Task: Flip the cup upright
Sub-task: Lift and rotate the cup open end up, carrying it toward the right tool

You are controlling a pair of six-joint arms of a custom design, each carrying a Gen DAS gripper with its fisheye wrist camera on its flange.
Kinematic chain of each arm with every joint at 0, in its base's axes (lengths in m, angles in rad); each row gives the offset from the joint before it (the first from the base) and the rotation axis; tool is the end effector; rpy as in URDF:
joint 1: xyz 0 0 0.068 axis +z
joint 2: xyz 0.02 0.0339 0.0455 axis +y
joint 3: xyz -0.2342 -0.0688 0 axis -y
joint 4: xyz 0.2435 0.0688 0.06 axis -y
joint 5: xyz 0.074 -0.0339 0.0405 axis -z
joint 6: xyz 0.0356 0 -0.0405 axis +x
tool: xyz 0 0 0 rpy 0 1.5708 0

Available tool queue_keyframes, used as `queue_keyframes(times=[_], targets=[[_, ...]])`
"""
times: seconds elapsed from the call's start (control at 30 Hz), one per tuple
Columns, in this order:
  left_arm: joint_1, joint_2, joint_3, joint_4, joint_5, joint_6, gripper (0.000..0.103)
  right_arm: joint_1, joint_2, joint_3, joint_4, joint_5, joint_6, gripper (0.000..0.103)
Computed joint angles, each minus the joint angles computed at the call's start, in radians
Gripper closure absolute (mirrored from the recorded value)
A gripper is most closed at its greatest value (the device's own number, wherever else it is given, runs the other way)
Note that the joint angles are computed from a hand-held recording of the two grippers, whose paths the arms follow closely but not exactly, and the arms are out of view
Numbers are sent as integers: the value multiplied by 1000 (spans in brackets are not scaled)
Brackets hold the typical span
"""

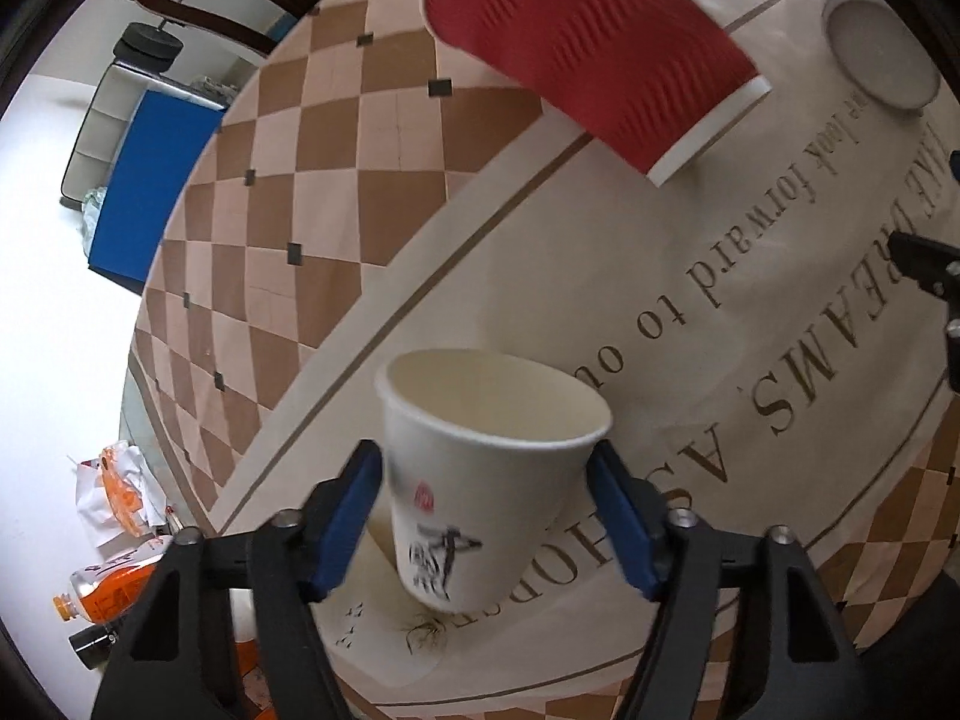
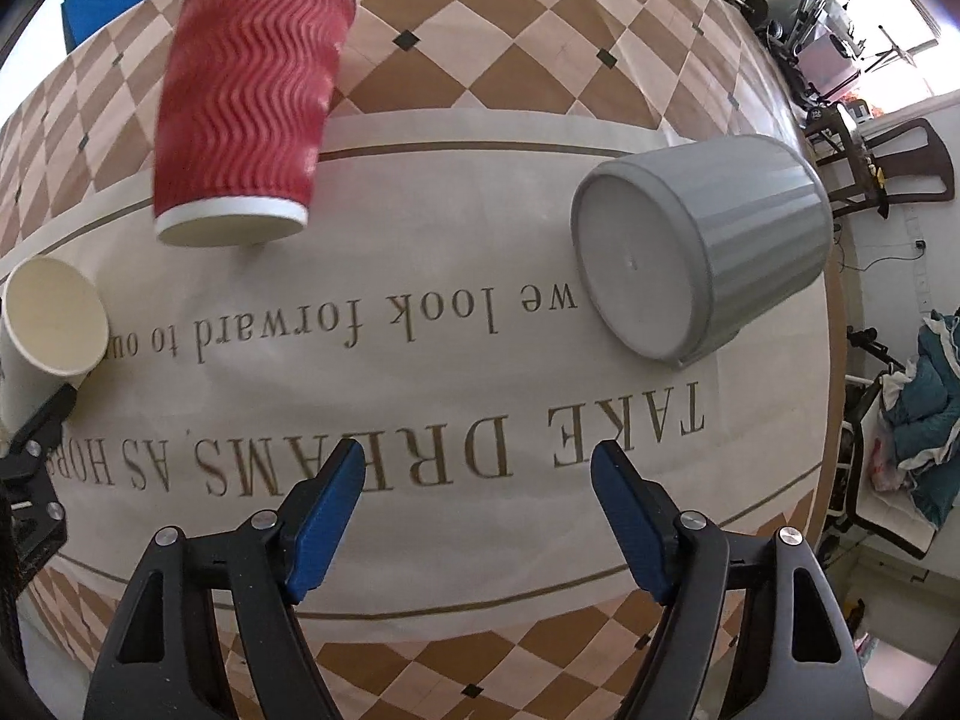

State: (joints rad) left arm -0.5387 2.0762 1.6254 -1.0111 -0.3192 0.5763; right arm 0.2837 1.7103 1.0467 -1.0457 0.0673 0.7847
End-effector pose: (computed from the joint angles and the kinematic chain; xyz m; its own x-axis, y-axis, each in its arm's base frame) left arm 0.3409 -0.1907 0.1592 -0.4660 0.8813 0.0789 0.8489 0.4201 0.3208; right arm 0.2563 0.0722 0.1342 -0.8764 0.4788 0.0506 0.4679 0.8718 -0.1447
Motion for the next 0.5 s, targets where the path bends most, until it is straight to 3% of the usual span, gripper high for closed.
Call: queue_keyframes(times=[0.2, 0.5], targets=[[16, 19, 6, 14, 3, -28, 42, -39, 48, 26, 20, -8, -55, 24], [81, 1, 102, -159, 142, -256, 42, -40, 30, 11, 21, -29, -65, 23]])
